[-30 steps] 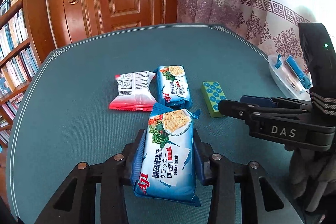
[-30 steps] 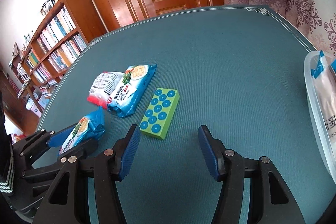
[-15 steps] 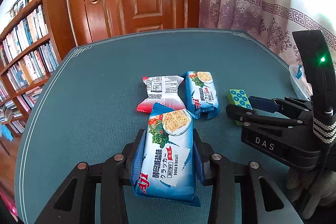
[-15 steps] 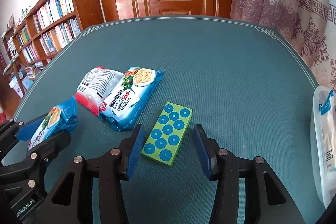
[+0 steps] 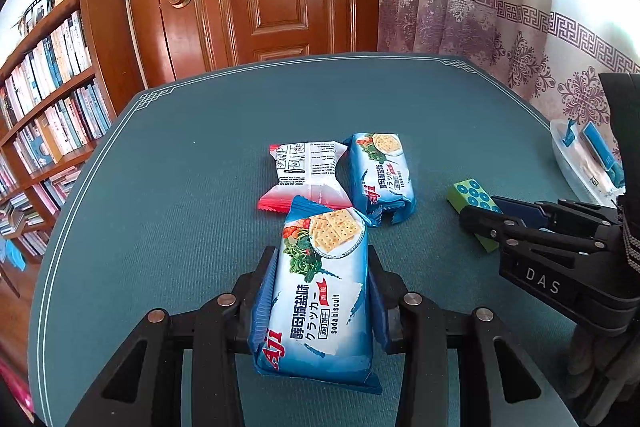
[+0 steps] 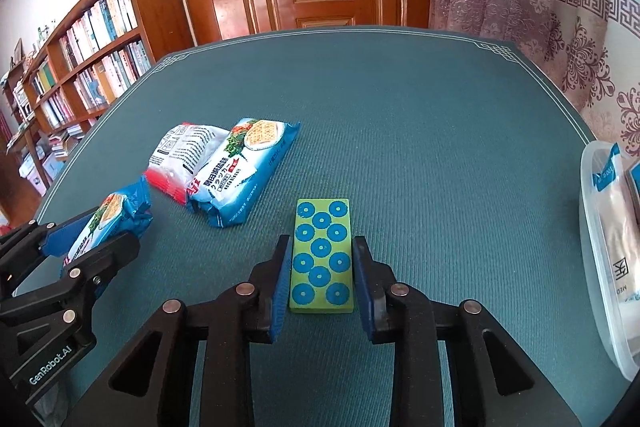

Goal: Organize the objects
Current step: 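Carry the green dotted block into the clear bowl and open the right tool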

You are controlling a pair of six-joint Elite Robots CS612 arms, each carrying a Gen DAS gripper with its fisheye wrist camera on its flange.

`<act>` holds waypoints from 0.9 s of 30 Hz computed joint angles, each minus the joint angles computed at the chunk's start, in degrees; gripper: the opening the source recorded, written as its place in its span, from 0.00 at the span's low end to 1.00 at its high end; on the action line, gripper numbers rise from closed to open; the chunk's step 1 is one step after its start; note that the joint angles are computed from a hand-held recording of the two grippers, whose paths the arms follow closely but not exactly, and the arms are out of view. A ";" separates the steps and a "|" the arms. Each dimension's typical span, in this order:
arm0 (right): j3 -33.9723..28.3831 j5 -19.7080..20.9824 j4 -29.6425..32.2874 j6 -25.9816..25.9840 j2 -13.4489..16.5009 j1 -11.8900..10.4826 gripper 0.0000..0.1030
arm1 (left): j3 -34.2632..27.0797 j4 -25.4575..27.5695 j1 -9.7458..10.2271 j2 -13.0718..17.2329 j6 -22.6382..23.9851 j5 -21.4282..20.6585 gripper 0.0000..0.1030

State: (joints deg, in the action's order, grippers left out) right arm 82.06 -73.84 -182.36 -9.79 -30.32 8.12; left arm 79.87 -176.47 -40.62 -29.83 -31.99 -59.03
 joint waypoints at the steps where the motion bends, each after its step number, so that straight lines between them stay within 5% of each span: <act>1: 0.38 0.35 -0.13 0.18 -0.18 -0.16 0.30 | 0.01 -0.03 -0.09 0.02 0.05 0.14 0.42; 27: 10.50 4.63 -7.15 3.79 -4.82 -4.50 0.29 | -0.42 -1.70 -1.36 0.41 4.36 -1.04 0.42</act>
